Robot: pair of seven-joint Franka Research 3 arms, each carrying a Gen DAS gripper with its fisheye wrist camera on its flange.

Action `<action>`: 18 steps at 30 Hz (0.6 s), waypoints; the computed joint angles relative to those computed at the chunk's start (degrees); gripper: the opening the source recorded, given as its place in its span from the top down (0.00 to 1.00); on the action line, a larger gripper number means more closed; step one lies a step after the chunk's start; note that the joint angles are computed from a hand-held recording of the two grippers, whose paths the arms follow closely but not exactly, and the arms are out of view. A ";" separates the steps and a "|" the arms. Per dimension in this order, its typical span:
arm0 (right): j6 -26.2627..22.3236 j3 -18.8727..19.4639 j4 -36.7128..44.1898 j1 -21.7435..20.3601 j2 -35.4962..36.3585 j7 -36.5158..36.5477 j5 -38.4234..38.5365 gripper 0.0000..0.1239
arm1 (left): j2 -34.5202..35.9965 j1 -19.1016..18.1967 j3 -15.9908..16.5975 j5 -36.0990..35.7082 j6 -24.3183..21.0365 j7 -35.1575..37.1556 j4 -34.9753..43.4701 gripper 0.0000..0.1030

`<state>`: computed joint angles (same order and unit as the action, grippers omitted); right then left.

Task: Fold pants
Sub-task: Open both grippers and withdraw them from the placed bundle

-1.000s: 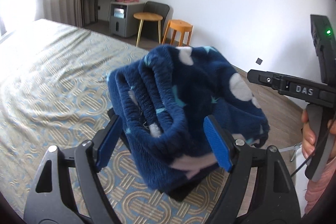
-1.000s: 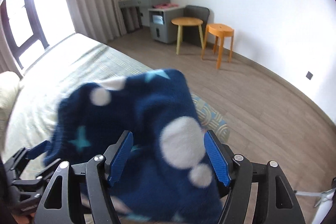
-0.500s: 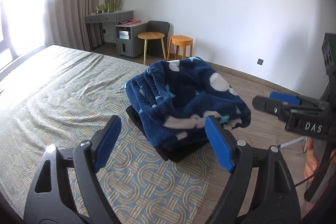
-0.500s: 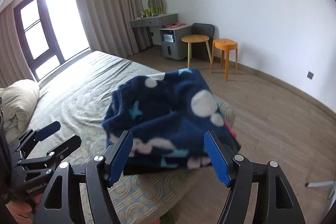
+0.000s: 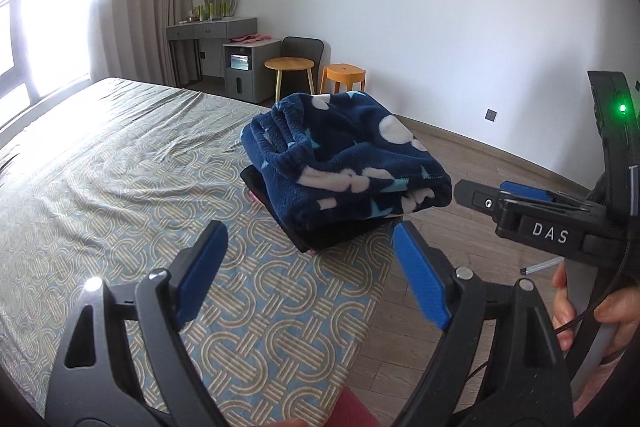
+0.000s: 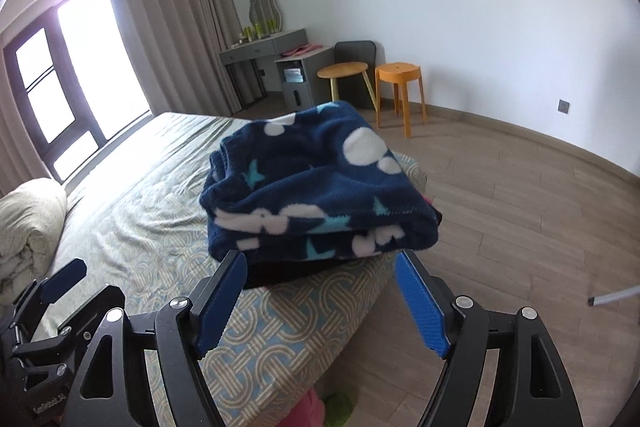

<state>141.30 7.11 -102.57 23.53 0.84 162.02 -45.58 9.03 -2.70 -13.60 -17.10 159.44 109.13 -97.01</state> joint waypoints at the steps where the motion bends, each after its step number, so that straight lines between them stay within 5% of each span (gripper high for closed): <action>1: -0.10 0.12 0.04 0.10 -0.01 -0.83 1.06 0.37 | -0.51 0.02 0.08 0.01 0.25 -0.29 -0.78 0.17; 18: -4.08 0.80 -0.67 0.78 -1.12 -0.13 0.54 0.37 | -1.97 -1.00 0.92 2.37 1.39 -3.26 -3.41 0.17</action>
